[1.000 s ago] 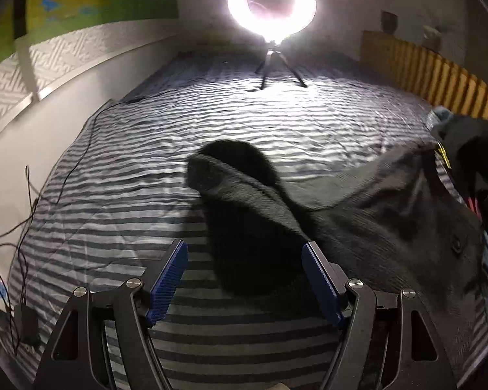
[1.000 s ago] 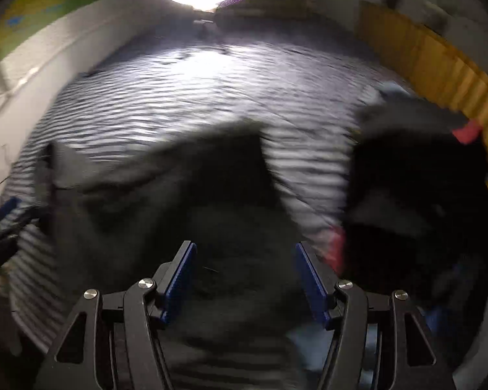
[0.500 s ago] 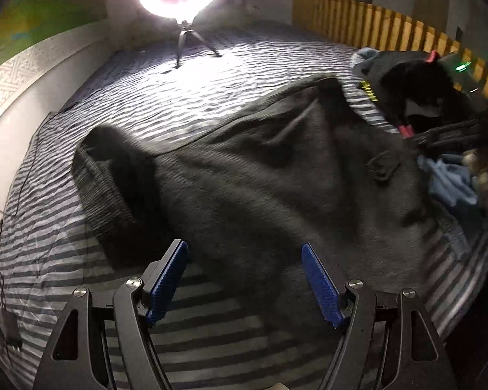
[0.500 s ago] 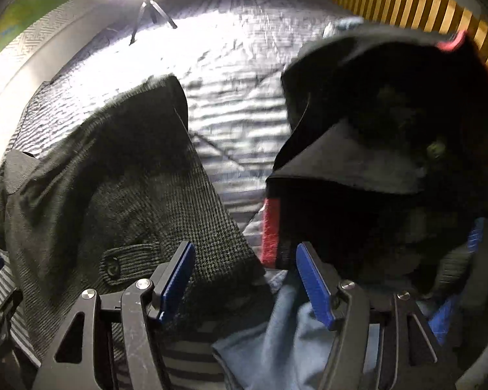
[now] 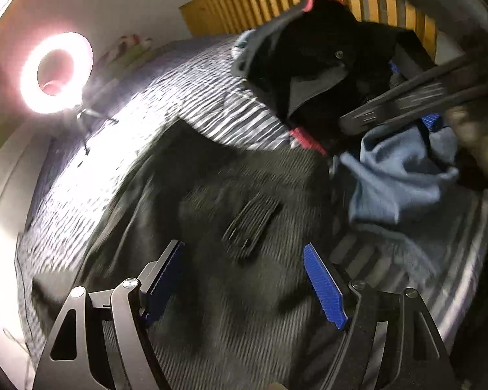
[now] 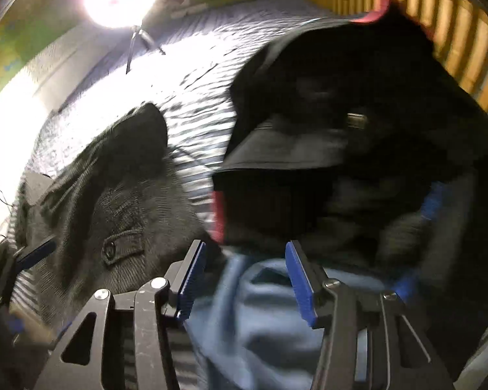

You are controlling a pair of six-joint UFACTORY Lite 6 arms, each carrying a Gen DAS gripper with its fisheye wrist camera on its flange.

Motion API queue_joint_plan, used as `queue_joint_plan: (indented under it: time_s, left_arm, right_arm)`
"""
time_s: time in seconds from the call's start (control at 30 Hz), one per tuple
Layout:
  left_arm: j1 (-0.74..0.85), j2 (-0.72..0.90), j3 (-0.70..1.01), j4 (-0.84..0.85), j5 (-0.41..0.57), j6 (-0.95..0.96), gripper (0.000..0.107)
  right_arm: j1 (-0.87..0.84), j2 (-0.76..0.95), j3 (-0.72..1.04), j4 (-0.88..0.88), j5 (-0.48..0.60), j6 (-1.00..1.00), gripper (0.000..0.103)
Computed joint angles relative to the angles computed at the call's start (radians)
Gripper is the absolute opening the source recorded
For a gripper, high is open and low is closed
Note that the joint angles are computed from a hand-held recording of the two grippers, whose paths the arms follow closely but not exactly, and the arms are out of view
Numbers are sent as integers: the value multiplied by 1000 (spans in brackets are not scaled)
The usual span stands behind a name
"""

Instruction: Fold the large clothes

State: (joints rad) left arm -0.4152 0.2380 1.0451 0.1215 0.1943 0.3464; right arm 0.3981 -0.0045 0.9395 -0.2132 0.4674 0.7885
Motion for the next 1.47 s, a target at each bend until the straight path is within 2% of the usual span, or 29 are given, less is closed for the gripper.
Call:
queue_joint_plan:
  time_s: [0.13, 0.2, 0.23, 0.27, 0.3, 0.33, 0.4, 0.47, 0.57, 0.67, 0.77, 0.87, 0.93, 1.03, 1.13, 1.23, 1.3, 1.47]
  left_arm:
    - [-128, 212, 175, 392, 47, -404, 78]
    - [-160, 316, 265, 475, 83, -481, 78]
    - [-165, 360, 312, 453, 99, -462, 79]
    - [-160, 383, 339, 390, 106, -402, 78]
    - [-144, 394, 359, 285, 108, -308, 70]
    - [-123, 398, 372, 181, 113, -217, 60]
    - [-78, 388, 405, 12, 151, -78, 27]
    - [-17, 358, 424, -130, 186, 34, 15]
    - [126, 276, 436, -354, 253, 223, 15]
    - [298, 179, 421, -511, 307, 373, 14]
    - [486, 151, 451, -607, 371, 480, 14]
    - [634, 177, 485, -638, 407, 530, 14]
    - [713, 260, 576, -640, 447, 528, 14]
    - [826, 342, 644, -674, 477, 567, 14]
    - [881, 421, 703, -680, 485, 583, 14]
    - [904, 473, 732, -692, 478, 606, 14]
    - [918, 481, 697, -732, 456, 652, 14]
    - [922, 552, 753, -745, 464, 659, 14]
  right_arm:
    - [-89, -180, -144, 80, 4, -112, 47]
    - [-105, -220, -171, 118, 2, -145, 47]
    - [-112, -238, -186, 135, -1, -165, 47]
    - [-118, -257, -201, 148, -2, -182, 47]
    - [-127, -262, -212, 161, -10, -206, 47]
    - [-126, -266, -215, 164, -14, -214, 47]
    - [-119, -262, -217, 167, -26, -219, 47]
    - [-105, -227, -194, 177, -44, -221, 47]
    - [-84, -199, -174, 187, -59, -231, 47]
    - [-36, -152, -137, 167, -75, -205, 47]
    - [13, -76, -71, 145, -100, -181, 47]
    - [61, 64, 58, 123, -115, -168, 48]
    - [89, 185, 181, 155, -124, -208, 50]
    - [139, 388, 419, 80, -74, -162, 54]
    - [172, 581, 659, 65, -6, -174, 58]
    - [182, 719, 834, 150, 9, -258, 62]
    - [195, 833, 997, 168, 46, -281, 64]
    - [184, 1057, 1366, 287, 136, -368, 67]
